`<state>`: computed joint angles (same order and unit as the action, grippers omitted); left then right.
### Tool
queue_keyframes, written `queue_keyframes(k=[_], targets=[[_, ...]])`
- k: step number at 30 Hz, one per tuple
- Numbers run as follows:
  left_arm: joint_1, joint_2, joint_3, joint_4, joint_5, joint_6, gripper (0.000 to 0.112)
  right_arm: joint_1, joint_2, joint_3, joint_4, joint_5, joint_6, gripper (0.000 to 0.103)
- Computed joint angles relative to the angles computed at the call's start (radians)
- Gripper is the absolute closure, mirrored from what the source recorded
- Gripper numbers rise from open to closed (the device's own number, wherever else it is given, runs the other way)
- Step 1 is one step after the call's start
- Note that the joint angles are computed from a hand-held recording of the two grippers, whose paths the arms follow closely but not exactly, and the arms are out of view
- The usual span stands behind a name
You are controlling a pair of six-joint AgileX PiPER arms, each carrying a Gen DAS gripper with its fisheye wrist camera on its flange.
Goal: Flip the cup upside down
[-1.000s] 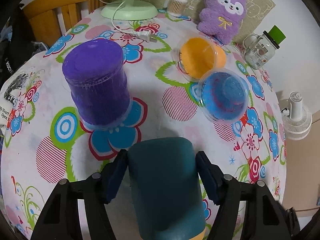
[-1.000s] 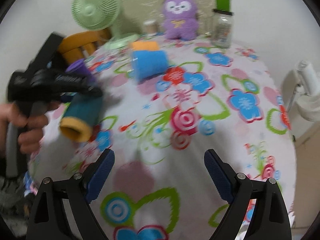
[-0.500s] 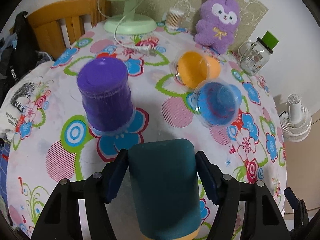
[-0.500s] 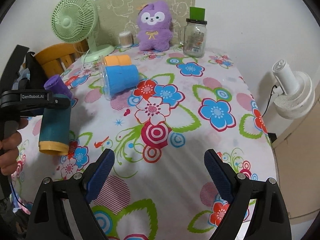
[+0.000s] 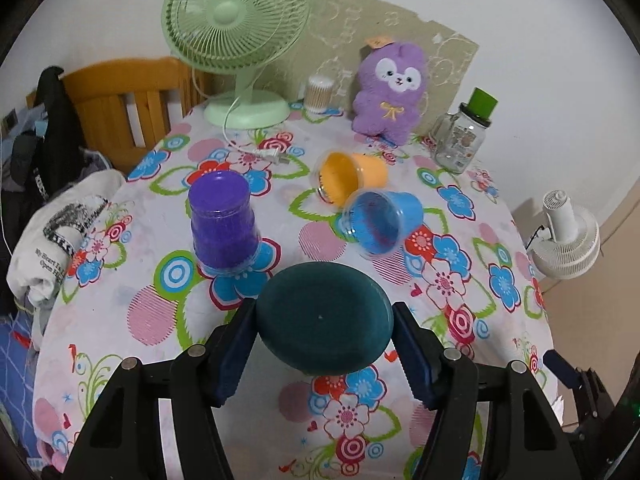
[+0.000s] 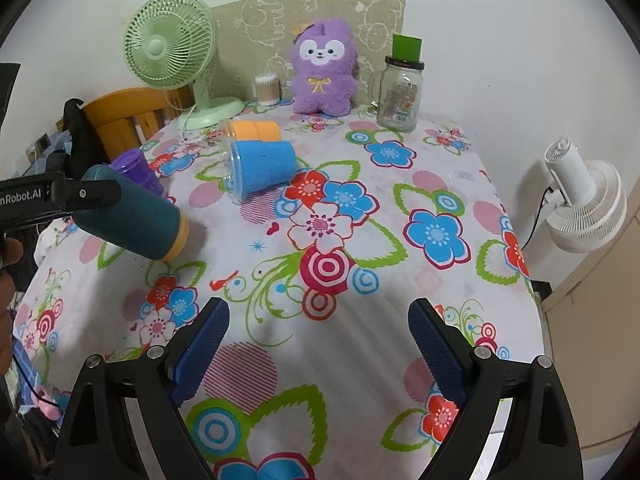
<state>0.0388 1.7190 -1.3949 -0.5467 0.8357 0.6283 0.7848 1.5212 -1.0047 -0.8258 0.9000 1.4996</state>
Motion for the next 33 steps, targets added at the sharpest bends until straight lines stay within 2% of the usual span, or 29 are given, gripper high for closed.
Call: queue_keyframes(k=[6,12,17,22,33], targets=[[0.002,-0.023,0.024,-0.008,0.003,0.013,0.044,0.023,-0.015,0.007,-0.008,0.014,0.011,0.01],[-0.008,-0.049,0.064,-0.004,-0.019,0.024,0.044,0.016,-0.024,0.024,0.001,-0.013,0.011,0.01],[-0.017,-0.043,0.083,0.004,0.0,0.033,0.044,0.012,-0.029,0.027,0.011,-0.033,0.004,0.01],[-0.02,-0.063,0.095,-0.004,0.007,0.045,0.037,0.016,-0.019,0.013,0.007,-0.028,-0.003,0.01],[0.035,-0.113,0.111,-0.072,0.009,0.107,0.034,0.044,-0.009,-0.021,-0.007,0.007,-0.002,0.01]])
